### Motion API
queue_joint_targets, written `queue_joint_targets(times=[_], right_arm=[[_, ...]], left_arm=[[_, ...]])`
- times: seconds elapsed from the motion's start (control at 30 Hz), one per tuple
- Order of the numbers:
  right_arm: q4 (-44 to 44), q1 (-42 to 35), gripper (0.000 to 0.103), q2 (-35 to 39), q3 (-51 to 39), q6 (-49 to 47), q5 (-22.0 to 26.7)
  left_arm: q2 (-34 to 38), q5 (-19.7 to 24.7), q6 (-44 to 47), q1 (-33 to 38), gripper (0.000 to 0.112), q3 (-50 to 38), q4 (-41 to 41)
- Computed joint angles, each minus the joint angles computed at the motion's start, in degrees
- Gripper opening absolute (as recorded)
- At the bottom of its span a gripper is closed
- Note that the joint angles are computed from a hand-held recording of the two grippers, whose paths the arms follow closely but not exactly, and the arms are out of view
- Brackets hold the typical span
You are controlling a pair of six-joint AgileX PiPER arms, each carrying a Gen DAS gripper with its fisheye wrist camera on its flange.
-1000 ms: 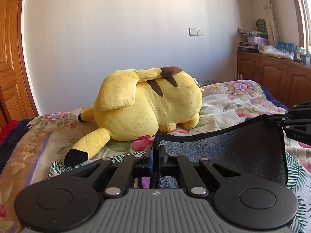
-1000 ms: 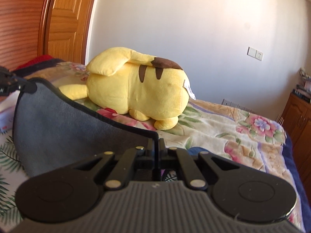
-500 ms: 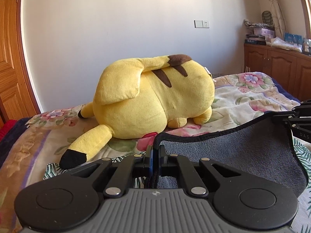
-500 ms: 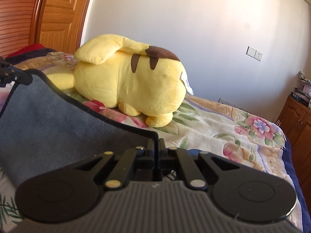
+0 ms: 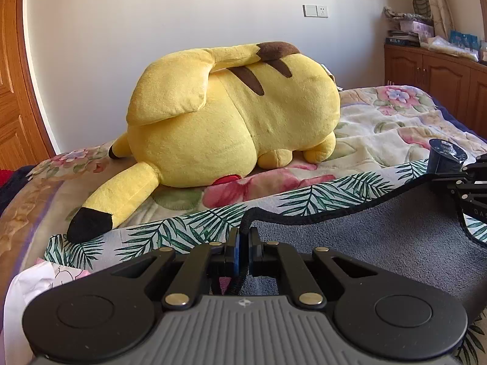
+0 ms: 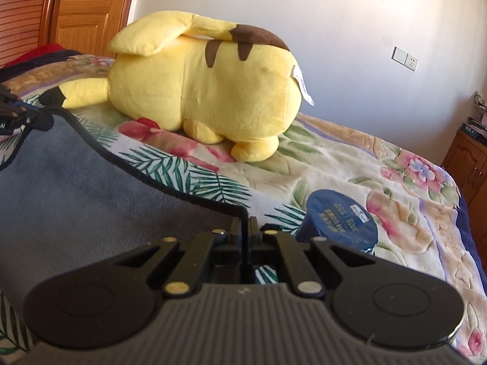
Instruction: Fold towel
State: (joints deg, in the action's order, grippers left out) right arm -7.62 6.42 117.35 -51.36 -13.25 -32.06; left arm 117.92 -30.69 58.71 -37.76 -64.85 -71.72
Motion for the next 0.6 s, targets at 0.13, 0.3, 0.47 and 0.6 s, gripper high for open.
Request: queue_joint_targets(times=[0.13,0.3,0.47,0.6], right_arm=[[2.5,0.8,0.006,0.1,-0.3,-2.3,0.6],[2.1,0.8,0.022,-1.8,0.6,-0.6,2.2],[-3.5,-0.1,0.05,-8.0,5.3,6.0,2.3],[-9.1,-0.4,0.05,-15.6,9.7,12.9,4.8]], left_arm=[[-0.1,-1.3,1.8,-0.7,0.002,-0.3,-1.8],[-2.4,-1.5,-0.7,-1.3,0.027,2.0,-1.3],[-7.2,-1.6,2.4,-3.4,0.031,5.3,-5.0],[-13.0,-2.6,3.9,-6.7,0.035,9.5,-9.1]])
